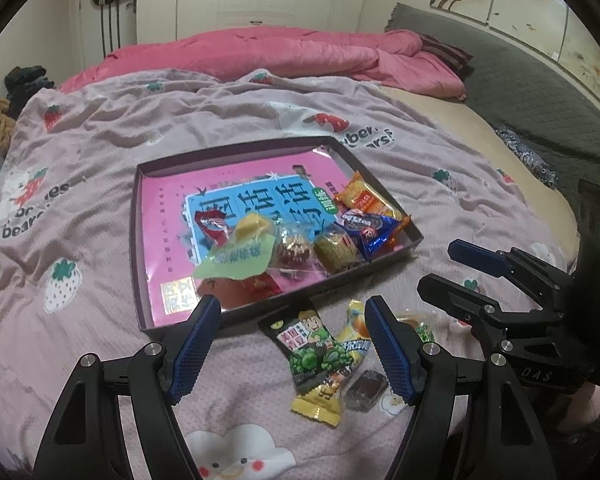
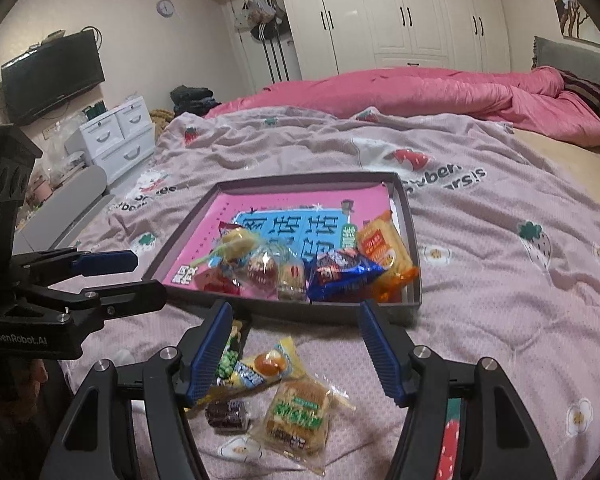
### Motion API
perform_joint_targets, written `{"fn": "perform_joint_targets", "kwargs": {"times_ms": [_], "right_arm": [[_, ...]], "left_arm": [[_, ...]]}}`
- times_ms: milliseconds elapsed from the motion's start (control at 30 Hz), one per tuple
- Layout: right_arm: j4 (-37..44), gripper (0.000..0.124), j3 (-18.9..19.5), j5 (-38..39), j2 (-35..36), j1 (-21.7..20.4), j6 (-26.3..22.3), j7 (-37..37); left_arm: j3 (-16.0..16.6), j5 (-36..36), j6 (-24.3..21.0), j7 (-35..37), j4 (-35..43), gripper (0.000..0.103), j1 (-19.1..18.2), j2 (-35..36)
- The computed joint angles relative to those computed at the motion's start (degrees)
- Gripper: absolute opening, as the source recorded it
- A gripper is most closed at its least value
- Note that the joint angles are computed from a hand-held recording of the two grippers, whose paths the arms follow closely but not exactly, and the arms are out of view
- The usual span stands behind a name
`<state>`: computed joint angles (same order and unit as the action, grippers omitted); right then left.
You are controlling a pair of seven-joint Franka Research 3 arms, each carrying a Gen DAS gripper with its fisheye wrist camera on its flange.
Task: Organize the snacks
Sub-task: 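Withdraw both open tools from the tray toward the remaining snacks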
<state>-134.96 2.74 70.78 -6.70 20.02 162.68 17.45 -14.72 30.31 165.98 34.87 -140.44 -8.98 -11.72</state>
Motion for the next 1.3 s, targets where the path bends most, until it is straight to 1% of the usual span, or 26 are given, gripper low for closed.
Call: {"fn": "perform_joint_targets", "kwargs": {"times_ms": [100, 267, 500, 700, 833, 867, 967, 1133, 1300], "right_arm": [[-0.96, 0.065, 0.24, -2.88, -0.41, -0.26, 0.19, 2.9], [-1.99, 0.065, -0.03, -5.37, -1.01, -0.11, 0.26, 5.55], [-3.06, 0.065, -0.16, -9.58, -1.44, -0.08, 0.27, 9.88], [-4.23, 0.065, 0.24, -19.02, -0.85, -0.75, -0.12, 18.41], [-4.43, 0.065, 0.62, -26.64, 0.2, -1.67, -1.05, 25.64], [-4.27, 0.065, 0.65, -28.44, 0.63, -1.91, -1.8, 27.39], [-4.04, 0.065, 0.6, -30.63, 1.36, -2.0, -2.87, 29.51], [-4.02, 0.065, 0.74, -32.87, 2.0, -2.07, -2.71, 31.41], [-3.62, 0.065, 1.11, -37.32, 3.24, -2.49, -3.66, 35.19]], "left_arm": [[0.5, -1.77, -0.19, 1.31, -0.13, 0.076, -0.88, 0.22], [1.13, -4.72, -1.15, 3.48, -0.24, 0.076, -1.89, 0.53], [1.64, -8.56, -1.39, 5.73, -1.25, 0.076, -2.89, 0.15], [2.39, -13.96, -1.64, 8.03, -1.31, 0.076, -4.36, 1.94], [2.78, -17.03, -1.23, 9.47, -1.37, 0.076, -4.8, 2.91], [2.76, -17.34, -1.09, 9.59, -1.38, 0.076, -4.74, 3.18], [2.63, -17.9, -1.13, 9.69, -1.09, 0.076, -4.55, 3.96], [2.36, -18.0, -1.62, 9.6, -0.4, 0.076, -4.4, 5.01], [2.27, -18.34, -1.69, 9.7, 0.34, 0.076, -4.38, 6.29]]}}
